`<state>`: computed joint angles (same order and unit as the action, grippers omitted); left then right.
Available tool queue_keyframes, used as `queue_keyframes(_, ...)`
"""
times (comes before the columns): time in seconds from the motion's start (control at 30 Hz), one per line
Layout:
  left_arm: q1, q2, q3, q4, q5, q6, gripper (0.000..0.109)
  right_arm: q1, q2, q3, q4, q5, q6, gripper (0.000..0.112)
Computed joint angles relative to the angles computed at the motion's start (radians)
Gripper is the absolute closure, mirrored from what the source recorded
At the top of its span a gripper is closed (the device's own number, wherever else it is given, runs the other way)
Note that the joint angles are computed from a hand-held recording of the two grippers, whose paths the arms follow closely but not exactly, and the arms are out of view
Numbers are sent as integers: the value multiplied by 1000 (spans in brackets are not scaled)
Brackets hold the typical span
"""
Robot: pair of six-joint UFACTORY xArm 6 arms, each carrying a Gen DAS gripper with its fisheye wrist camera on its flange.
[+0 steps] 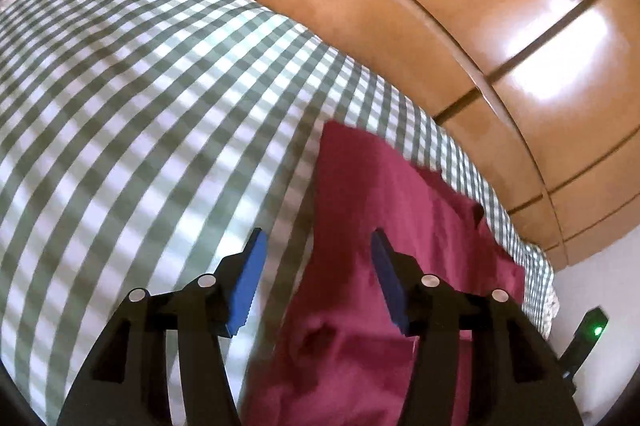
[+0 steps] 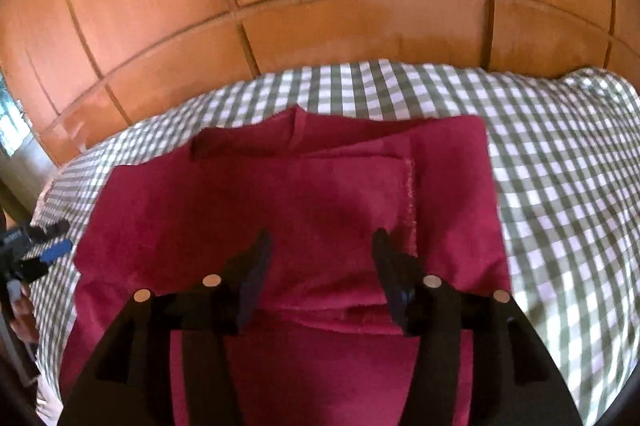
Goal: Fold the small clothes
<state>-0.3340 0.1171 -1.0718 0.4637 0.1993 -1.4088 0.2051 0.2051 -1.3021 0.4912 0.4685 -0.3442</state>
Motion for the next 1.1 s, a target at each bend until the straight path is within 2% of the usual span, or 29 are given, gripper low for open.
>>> queue_keyframes(0.1, -5, 42, -99, 79, 117, -18, 56, -8, 46, -27, -90, 2, 84, 60)
queue_keyframes(0.2, -41, 105, -230, 188, 242, 4, 56, -10, 53, -3, -65, -32, 42, 60)
queue_keyframes(0.27, -90, 188, -372, 269, 420, 58, 56, -4, 47, 25, -70, -75, 17, 59)
queue_keyframes(0.37, -114, 331, -549, 202, 636, 191, 56, 5, 45, 60, -14, -141, -44, 59)
queue_keyframes(0.4, -111, 368, -574, 173, 664, 210, 56, 7, 46, 63, -8, -148, -49, 59)
queue_keyframes(0.5, -104, 360, -521, 254, 631, 108, 47, 12, 52, 67, -47, -173, -23, 59)
queue_keyframes(0.57, -101, 325, -478, 265, 612, 63, 47, 13, 47, 74, -53, -180, -21, 59)
queue_keyframes(0.63, -115, 282, -439, 292, 639, 11, 47, 12, 43, 76, -42, -179, -30, 59)
queue_keyframes(0.77, -161, 167, -308, 402, 575, -87, 47, 14, 46, 76, -51, -187, -24, 59)
queue_keyframes(0.9, -221, 189, -335, 409, 547, -46, 47, 14, 45, 77, -52, -188, -23, 59)
queue_keyframes(1.0, -237, 261, -394, 339, 590, 42, 46, 14, 45, 77, -51, -187, -23, 59)
queue_keyframes(1.1, -252, 268, -408, 352, 634, 22, 46, 14, 45, 77, -53, -187, -21, 59)
